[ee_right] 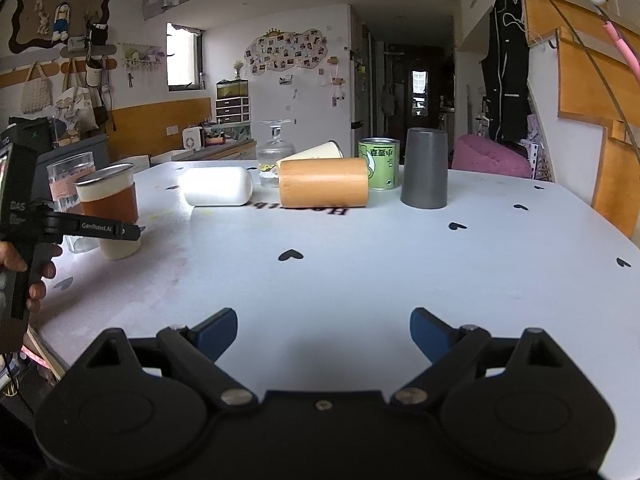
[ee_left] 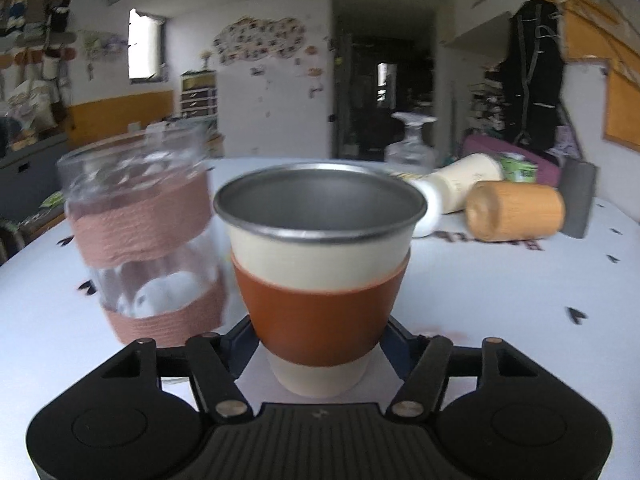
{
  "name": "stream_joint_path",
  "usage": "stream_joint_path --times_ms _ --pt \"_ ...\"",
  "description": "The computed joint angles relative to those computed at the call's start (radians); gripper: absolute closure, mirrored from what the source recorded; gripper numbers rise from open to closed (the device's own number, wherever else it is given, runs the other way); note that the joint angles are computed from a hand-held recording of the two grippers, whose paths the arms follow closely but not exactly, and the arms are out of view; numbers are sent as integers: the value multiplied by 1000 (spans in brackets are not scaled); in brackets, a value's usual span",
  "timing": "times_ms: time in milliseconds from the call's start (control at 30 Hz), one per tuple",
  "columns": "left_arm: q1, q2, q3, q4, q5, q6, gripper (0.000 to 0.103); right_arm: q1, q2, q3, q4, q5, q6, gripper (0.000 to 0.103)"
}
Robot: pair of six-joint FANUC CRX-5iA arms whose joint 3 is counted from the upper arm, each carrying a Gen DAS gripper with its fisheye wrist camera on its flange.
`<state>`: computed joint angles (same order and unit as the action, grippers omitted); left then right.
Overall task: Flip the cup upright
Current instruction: 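Rotate the cup upright with the left gripper and lower it beside the glass mug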
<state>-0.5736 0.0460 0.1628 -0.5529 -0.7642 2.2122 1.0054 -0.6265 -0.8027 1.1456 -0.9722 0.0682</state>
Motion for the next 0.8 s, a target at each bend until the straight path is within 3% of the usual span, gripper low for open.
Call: stream_joint_path --times_ms 267,400,467,800 --pt "29 -17 -35 58 27 -43 37 3 12 9 1 5 8 9" --pt "27 -38 -45 65 23 -42 27 4 15 12 8 8 11 9" --pt "31 -59 -56 83 22 -57 27 -3 17 17 18 20 15 9" --pt "-17 -179 -69 30 -32 -7 14 -95 65 94 89 198 6 7"
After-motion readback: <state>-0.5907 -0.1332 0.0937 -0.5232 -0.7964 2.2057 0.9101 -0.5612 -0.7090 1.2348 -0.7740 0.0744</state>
